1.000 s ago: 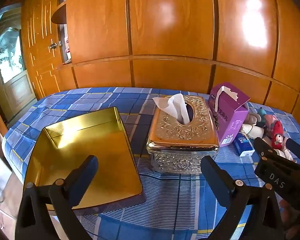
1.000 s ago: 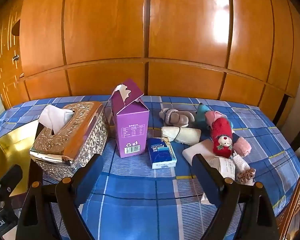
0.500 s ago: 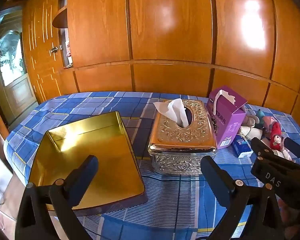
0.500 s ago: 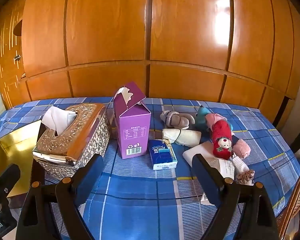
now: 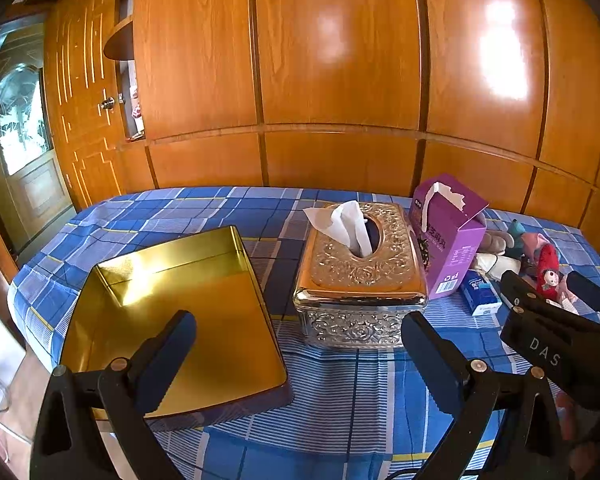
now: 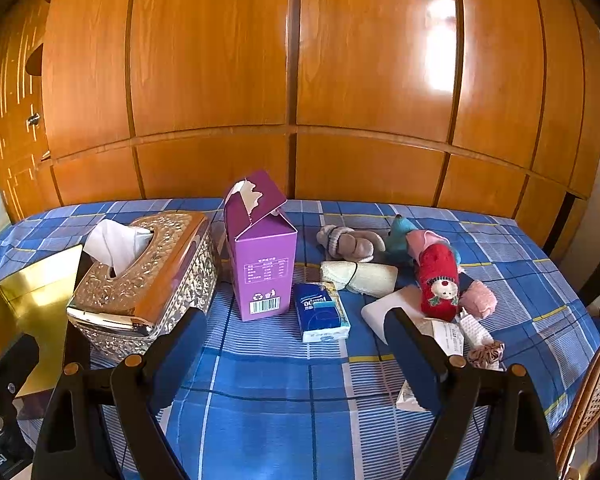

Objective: Organize soft objects

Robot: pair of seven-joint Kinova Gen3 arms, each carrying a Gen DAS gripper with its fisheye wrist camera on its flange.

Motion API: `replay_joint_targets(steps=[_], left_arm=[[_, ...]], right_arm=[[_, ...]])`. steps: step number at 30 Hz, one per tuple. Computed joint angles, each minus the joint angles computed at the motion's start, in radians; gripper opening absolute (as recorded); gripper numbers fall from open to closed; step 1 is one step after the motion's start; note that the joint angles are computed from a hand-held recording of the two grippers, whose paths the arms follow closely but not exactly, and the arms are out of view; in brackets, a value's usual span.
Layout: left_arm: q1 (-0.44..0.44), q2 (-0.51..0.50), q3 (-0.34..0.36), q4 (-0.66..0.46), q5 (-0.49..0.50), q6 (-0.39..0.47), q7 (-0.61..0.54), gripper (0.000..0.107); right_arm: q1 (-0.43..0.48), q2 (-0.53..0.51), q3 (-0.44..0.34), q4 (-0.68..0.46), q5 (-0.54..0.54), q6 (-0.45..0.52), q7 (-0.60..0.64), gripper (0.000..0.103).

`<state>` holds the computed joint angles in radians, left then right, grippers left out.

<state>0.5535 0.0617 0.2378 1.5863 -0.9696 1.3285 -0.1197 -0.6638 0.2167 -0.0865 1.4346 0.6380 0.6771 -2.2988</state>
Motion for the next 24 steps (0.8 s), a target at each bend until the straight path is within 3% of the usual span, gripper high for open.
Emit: replay_joint_targets(steps=[24], left_arm=[[0.021,0.023,-0.007,-0.021,0.004,-0.006,-0.036,0.103]], right_arm=[[0.043,-0.001,0.023,-0.009,0.009,0.015,-0.032,0.092]])
